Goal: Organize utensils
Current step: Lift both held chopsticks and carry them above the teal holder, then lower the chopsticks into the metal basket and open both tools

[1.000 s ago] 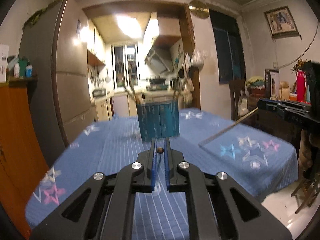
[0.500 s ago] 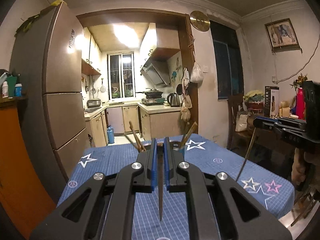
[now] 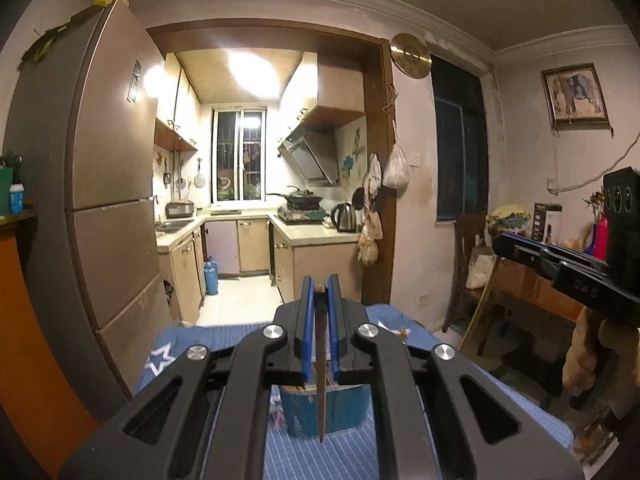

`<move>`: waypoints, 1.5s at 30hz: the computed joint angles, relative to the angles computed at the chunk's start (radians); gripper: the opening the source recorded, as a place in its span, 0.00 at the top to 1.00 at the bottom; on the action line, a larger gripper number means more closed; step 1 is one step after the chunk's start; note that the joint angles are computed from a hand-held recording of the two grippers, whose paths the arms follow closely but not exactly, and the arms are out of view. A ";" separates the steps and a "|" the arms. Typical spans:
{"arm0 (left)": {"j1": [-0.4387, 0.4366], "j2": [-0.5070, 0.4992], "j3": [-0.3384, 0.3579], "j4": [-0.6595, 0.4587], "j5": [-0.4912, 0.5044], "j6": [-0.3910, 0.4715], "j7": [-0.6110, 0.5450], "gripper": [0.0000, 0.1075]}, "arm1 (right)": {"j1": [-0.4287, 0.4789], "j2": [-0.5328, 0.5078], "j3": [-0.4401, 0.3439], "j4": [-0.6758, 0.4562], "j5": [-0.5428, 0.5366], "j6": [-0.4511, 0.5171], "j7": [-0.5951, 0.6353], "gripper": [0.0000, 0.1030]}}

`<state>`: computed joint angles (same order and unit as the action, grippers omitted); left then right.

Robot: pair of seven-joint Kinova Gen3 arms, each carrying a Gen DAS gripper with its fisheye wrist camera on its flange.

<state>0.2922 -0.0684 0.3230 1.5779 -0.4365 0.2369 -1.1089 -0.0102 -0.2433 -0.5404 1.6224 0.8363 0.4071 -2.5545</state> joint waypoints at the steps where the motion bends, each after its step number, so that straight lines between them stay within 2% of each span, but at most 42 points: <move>1: 0.007 0.012 -0.005 -0.020 -0.010 0.006 0.008 0.95 | -0.003 0.017 0.001 -0.024 0.001 0.003 0.009 0.93; 3: 0.001 0.043 0.007 -0.070 -0.062 0.024 0.050 0.95 | -0.011 0.065 0.000 -0.086 0.035 0.011 0.009 0.93; 10: 0.110 0.150 -0.077 -0.215 -0.201 0.073 0.150 0.95 | -0.103 0.211 0.043 -0.257 0.111 0.053 0.016 0.93; 14: 0.171 0.202 -0.137 -0.264 -0.209 0.079 0.152 0.95 | -0.161 0.281 0.082 -0.327 0.119 0.070 0.041 0.93; 20: 0.222 0.245 -0.201 -0.281 -0.160 0.066 0.114 0.95 | -0.236 0.344 0.147 -0.365 0.110 0.084 0.079 0.93; 24: 0.255 0.263 -0.248 -0.279 -0.117 0.063 0.084 0.95 | -0.267 0.362 0.199 -0.352 0.083 0.066 0.086 0.93; 35: 0.229 0.306 -0.248 -0.342 0.067 0.108 -0.094 0.95 | -0.337 0.388 0.321 -0.339 -0.045 0.046 0.171 0.93; 45: 0.230 0.304 -0.258 -0.355 0.122 0.125 -0.142 0.94 | -0.432 0.372 0.441 -0.317 -0.091 0.016 0.200 0.92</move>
